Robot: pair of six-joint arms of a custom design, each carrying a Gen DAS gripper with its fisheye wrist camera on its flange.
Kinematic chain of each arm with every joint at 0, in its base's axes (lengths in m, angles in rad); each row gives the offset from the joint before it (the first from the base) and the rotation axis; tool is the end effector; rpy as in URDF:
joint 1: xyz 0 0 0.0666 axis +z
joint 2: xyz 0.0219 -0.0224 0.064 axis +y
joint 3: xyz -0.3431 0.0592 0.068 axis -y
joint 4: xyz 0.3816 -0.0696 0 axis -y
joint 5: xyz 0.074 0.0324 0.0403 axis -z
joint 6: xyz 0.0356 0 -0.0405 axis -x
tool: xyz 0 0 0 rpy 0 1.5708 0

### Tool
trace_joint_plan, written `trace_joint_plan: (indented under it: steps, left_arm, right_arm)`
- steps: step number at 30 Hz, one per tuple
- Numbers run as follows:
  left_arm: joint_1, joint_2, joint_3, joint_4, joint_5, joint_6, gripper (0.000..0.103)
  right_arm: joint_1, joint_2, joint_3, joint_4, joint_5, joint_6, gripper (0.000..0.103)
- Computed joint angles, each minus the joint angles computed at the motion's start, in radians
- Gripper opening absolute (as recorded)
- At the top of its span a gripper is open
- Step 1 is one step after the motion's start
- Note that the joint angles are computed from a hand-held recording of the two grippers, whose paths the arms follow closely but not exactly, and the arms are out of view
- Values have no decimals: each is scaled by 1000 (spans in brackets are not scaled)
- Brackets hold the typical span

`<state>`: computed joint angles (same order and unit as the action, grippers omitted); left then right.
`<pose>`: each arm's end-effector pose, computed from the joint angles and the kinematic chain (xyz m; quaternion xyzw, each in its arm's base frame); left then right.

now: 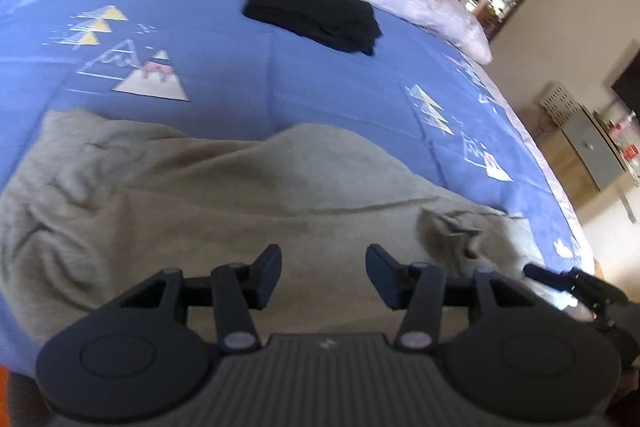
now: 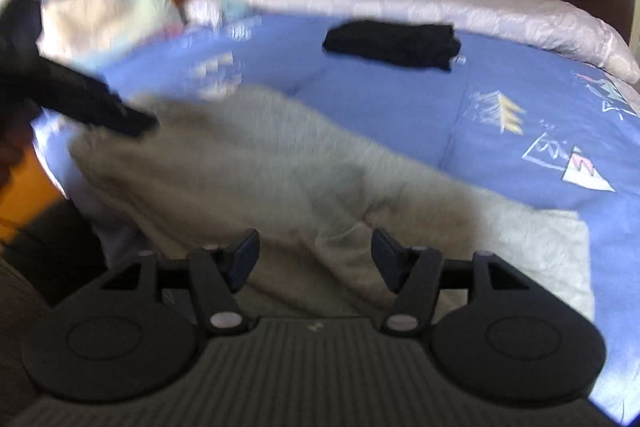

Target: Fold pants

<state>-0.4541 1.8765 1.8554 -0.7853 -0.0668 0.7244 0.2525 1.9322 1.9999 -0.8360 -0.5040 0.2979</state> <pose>0.5825 -0.2821 0.3501 -0.1373 0.9172 -0.1814 0.3271 0.6378 0.1819 0.3801 -0.3360 0.8315 0.2209 0.3833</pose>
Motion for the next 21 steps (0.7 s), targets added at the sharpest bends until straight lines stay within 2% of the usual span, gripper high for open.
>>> trace_joint_plan:
  steps: [3, 4, 6, 8, 9, 10, 11, 13, 17, 18, 21]
  left_arm:
    - [-10, 31, 38, -18, 17, -9, 50]
    - [-14, 34, 39, -23, 19, -14, 50]
    - [-20, 32, 33, -31, 20, -17, 50]
    - [-20, 18, 9, -34, 16, -15, 50]
    - [-20, 12, -4, -34, 12, -9, 50]
    - [-18, 5, -16, -36, 6, 1, 50]
    - [-14, 0, -26, -38, 1, 11, 50]
    - [-9, -7, -42, -45, -12, 29, 50]
    - [4, -10, -62, -62, -32, 57, 50]
    - [8, -14, -74, -52, -23, 61, 50]
    - [9, -13, -79, -43, -22, 54, 50]
  right_arm:
    - [-32, 56, 59, 40, -34, -143, 59]
    - [-34, 74, 84, 43, -28, -202, 48]
    - [-34, 93, 90, 56, -26, -309, 37]
    - [-24, 142, 135, 45, -27, -392, 36]
    - [-16, 167, 154, 21, -23, -411, 35]
    - [-6, 188, 177, -37, -17, -408, 35]
    - [6, 205, 172, -44, -13, -406, 35]
    - [22, 171, 85, 44, -1, -392, 36]
    - [40, 157, 97, 9, 37, -388, 35]
    - [37, 154, 103, 9, 31, -397, 37]
    - [31, 78, 1, 123, -47, -416, 37]
